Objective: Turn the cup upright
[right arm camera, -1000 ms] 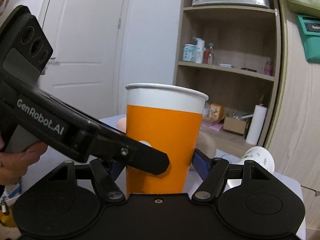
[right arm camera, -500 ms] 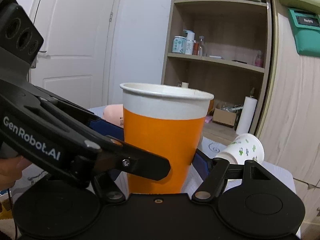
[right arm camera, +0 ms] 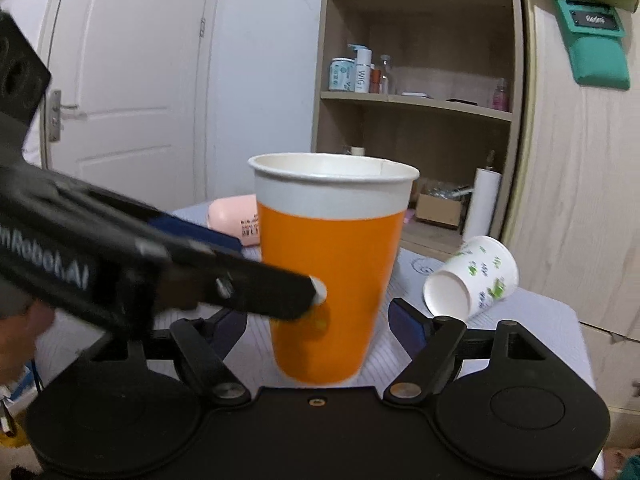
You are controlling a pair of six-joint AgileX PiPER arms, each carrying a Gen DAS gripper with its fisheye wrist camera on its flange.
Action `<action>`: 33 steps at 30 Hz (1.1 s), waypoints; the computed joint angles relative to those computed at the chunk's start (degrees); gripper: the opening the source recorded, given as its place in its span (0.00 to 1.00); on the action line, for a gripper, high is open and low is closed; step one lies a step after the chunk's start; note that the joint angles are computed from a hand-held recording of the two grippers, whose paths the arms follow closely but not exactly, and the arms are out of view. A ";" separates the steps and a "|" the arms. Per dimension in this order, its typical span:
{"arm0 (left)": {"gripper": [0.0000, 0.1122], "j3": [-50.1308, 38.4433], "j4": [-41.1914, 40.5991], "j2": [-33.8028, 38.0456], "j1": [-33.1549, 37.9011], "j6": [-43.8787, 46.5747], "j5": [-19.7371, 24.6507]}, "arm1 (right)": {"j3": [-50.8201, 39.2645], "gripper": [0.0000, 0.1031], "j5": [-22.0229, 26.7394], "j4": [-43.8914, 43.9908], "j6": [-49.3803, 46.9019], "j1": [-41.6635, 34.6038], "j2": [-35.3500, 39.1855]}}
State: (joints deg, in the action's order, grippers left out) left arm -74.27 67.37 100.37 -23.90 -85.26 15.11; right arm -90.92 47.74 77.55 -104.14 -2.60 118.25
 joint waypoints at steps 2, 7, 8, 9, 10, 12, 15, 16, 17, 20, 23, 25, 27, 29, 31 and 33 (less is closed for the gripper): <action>0.70 1.68 3.77 -2.02 -2.03 -4.33 3.91 | 4.77 0.80 -1.79 1.91 -3.07 -0.30 -3.17; 0.70 5.47 5.36 -7.56 -6.85 -7.49 11.72 | 10.83 0.80 -1.75 2.55 -1.01 -2.02 -9.19; 0.70 5.95 4.95 -8.55 -7.77 -7.33 13.51 | 11.65 0.80 -1.59 2.64 -0.35 -2.42 -10.32; 0.70 6.47 4.79 -9.49 -8.77 -7.45 15.33 | 12.65 0.80 -1.30 2.93 -0.04 -2.90 -11.55; 0.71 6.84 4.17 -10.44 -9.64 -7.16 16.94 | 13.59 0.80 -1.17 3.02 0.43 -3.34 -12.85; 0.71 7.28 1.93 -12.19 -11.03 -6.02 19.74 | 15.67 0.81 -1.21 3.70 0.54 -4.17 -15.45; 0.72 7.90 0.71 -14.17 -13.58 -6.01 24.54 | 19.67 0.81 -4.94 6.58 -0.97 -4.34 -19.81; 0.72 8.21 0.59 -14.71 -14.27 -6.01 25.62 | 20.56 0.81 -5.87 6.99 -1.26 -4.39 -21.02; 0.73 8.79 0.73 -15.39 -14.73 -6.38 26.22 | 21.24 0.81 -6.40 7.10 -0.97 -4.58 -22.05; 0.73 9.51 -0.33 -17.03 -15.20 -6.05 26.79 | 21.83 0.81 -6.81 5.71 3.01 -5.26 -24.05; 0.78 8.82 -0.17 -17.39 -16.54 -5.92 30.12 | 21.59 0.81 -7.09 3.81 7.36 -5.75 -24.97; 0.78 8.65 -1.09 -17.72 -16.69 -5.17 30.73 | 21.97 0.81 -7.60 3.61 8.15 -5.86 -25.59; 0.79 8.42 -2.17 -17.88 -16.64 -4.22 31.09 | 22.21 0.82 -8.65 3.11 8.81 -5.65 -26.06; 0.81 8.04 -2.88 -17.69 -16.87 -3.62 32.35 | 22.45 0.83 -9.66 2.55 9.56 -5.37 -26.50; 0.82 7.64 -3.14 -17.43 -17.32 -3.36 34.09 | 22.86 0.84 -10.31 1.63 10.55 -5.27 -27.08; 0.84 7.42 -3.52 -17.38 -17.65 -3.17 35.50 | 23.16 0.86 -11.23 0.21 11.79 -4.94 -27.66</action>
